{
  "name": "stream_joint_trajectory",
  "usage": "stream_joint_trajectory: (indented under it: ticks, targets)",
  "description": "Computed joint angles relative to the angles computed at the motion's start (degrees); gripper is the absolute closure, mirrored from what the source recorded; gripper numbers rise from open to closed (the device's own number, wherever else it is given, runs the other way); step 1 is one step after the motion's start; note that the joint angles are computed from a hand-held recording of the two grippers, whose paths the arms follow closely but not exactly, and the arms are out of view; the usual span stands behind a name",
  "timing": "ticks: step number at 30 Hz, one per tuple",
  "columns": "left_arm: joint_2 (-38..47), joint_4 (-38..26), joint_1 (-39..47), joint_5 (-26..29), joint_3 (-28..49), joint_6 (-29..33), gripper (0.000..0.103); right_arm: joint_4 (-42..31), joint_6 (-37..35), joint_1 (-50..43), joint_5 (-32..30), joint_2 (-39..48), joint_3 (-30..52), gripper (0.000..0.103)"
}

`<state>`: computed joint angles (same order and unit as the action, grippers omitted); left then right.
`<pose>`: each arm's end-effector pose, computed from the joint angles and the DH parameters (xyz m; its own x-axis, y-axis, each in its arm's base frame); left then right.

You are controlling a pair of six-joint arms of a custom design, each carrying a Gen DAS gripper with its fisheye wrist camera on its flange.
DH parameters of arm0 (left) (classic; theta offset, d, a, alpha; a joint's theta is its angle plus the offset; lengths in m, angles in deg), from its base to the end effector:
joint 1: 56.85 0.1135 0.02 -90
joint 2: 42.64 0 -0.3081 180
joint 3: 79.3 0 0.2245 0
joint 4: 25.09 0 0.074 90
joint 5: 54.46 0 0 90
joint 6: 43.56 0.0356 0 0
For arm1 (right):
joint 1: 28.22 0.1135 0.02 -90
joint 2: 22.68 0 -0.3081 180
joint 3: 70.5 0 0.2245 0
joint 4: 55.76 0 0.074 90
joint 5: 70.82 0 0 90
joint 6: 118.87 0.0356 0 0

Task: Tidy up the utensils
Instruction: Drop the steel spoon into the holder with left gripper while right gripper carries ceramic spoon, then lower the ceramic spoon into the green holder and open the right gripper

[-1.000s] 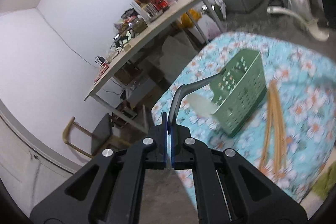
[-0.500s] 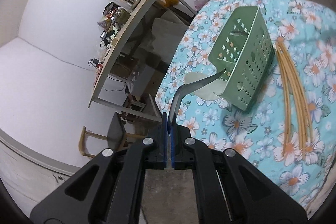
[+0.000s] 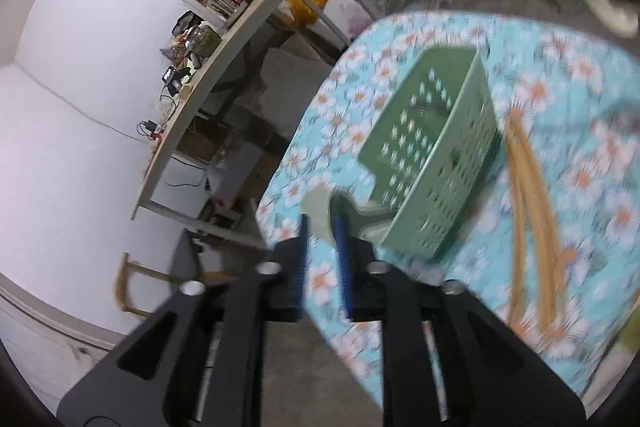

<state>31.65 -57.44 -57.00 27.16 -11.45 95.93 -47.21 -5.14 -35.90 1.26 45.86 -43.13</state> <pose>0.2448 0.0045 0.3165 -0.4913 0.7535 -0.4369 0.4042 0.6416 0.6519 0.1671 -0.0115 0.1943 -0.5412 0.4594 -0.7043 0.0963 0.8659 0.4908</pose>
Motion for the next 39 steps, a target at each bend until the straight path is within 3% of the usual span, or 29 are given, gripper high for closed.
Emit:
stream_joint_trajectory:
  ticks: [5, 8, 12, 16, 22, 29, 35, 39]
  targets:
    - [-1.31, -1.18, 3.0, 8.66, 1.92, -6.88, 0.05, -3.34, -1.28, 5.62, 4.87, -2.23, 2.42, 0.098]
    - [-2.2, -2.46, 6.85, 14.28, 3.29, -11.97, 0.042, -6.97, -4.13, 9.67, 7.78, -3.07, 6.05, 0.098]
    - [-4.14, -4.21, 16.87, 26.46, 3.19, -18.87, 0.036, -15.84, -12.76, 16.55, 14.54, -1.04, 15.05, 0.098]
    - [-6.01, -2.12, 26.24, 35.99, -1.84, -20.37, 0.035, -24.98, -21.03, 22.62, 21.59, 3.25, 24.37, 0.098]
    - [-4.77, 0.02, 37.68, 47.56, -10.11, -19.3, 0.034, -36.54, -34.27, 32.93, 37.46, 10.82, 36.57, 0.098]
    - [0.86, 5.46, 41.0, 50.81, -16.79, -17.75, 0.033, -44.96, -49.84, 42.53, 52.06, 19.69, 49.92, 0.098]
    - [4.43, 10.37, 42.34, 52.33, -20.09, -16.01, 0.032, -53.18, -62.66, 46.78, 58.59, 33.13, 66.4, 0.098]
    - [6.94, 12.46, 42.82, 52.92, -21.46, -15.49, 0.032, -59.23, -65.87, 47.86, 60.47, 42.22, 77.44, 0.097]
